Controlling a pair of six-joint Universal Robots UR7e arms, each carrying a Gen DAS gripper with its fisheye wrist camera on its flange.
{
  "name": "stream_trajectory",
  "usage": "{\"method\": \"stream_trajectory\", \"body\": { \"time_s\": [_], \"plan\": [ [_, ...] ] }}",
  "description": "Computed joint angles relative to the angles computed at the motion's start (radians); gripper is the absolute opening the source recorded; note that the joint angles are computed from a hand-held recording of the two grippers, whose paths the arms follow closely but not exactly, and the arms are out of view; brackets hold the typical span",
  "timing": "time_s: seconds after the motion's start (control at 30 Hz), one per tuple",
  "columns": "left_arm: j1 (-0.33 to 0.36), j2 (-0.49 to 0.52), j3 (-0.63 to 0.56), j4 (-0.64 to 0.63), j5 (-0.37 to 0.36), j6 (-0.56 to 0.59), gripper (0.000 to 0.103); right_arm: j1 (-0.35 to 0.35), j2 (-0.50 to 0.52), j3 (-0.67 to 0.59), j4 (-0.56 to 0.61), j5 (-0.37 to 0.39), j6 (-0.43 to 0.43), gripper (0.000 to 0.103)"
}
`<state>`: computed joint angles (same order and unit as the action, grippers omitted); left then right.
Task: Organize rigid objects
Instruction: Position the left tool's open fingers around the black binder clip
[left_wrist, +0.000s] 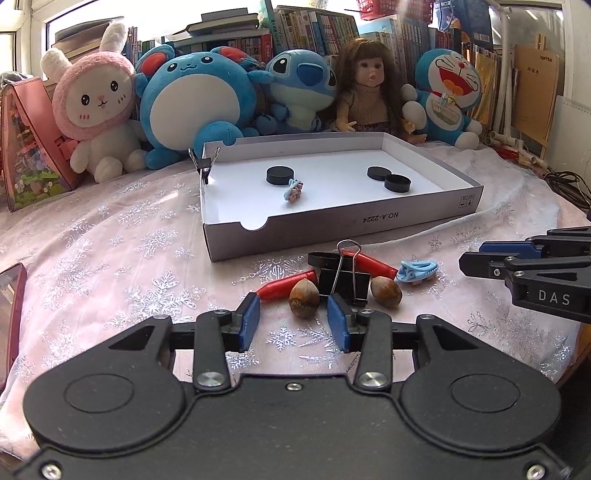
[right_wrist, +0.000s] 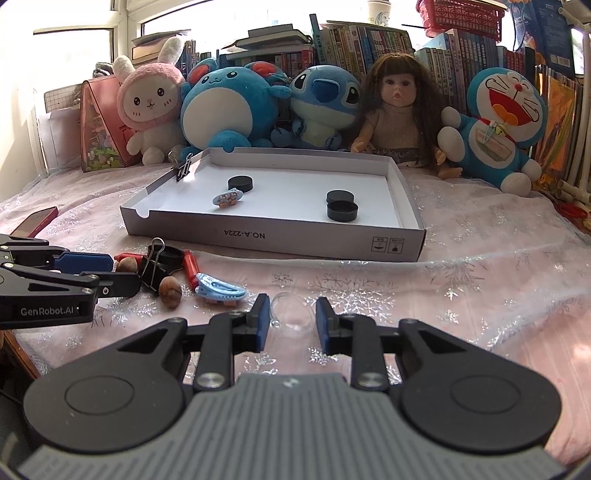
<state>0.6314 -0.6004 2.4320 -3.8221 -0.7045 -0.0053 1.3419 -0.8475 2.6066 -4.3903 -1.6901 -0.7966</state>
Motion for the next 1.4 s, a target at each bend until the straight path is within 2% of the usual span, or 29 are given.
{"method": "stream_trajectory", "body": {
  "time_s": [0.23,0.33,0.43,0.57,0.63,0.8,1.1,1.2,1.27,1.3,1.37,1.4],
  "plan": [
    [-0.007,0.001,-0.008,-0.008,0.059,-0.004,0.039,0.0,0.003,-0.002,-0.011,-0.005,0.006,0.032],
    [-0.039,0.001,0.025,-0.076,0.032,0.034,0.039,-0.003,0.003,0.0,-0.014,-0.003,0.005,0.032],
    [-0.06,-0.002,0.051,-0.122,-0.031,0.084,0.039,-0.002,0.003,-0.001,-0.012,-0.003,0.009,0.032],
    [-0.075,0.022,0.044,-0.117,-0.058,0.147,0.037,-0.004,0.002,0.002,-0.012,0.001,0.01,0.032],
    [-0.07,0.039,0.027,-0.1,-0.052,0.149,0.036,-0.005,0.005,0.004,-0.018,0.003,0.008,0.032],
    [-0.013,0.0,-0.012,0.05,-0.085,0.081,0.035,-0.006,0.006,0.008,-0.024,0.001,0.005,0.032],
    [0.016,0.014,-0.05,0.03,-0.101,0.112,0.036,-0.016,0.007,0.012,-0.03,0.004,0.002,0.032],
    [0.014,0.036,-0.06,0.003,-0.087,0.124,0.036,-0.015,0.031,0.009,-0.073,-0.006,-0.018,0.033],
    [0.012,0.043,-0.061,-0.008,-0.084,0.125,0.035,-0.009,0.058,0.005,-0.115,-0.022,-0.037,0.038],
    [0.01,0.046,-0.06,-0.012,-0.083,0.125,0.031,-0.01,0.065,0.004,-0.126,-0.024,-0.045,0.04],
    [0.002,0.049,-0.054,-0.017,-0.077,0.122,0.031,-0.018,0.074,0.007,-0.144,-0.009,-0.056,0.041],
    [-0.004,0.049,-0.05,-0.016,-0.074,0.119,0.031,-0.022,0.075,0.009,-0.147,-0.002,-0.057,0.048]
  ]
}}
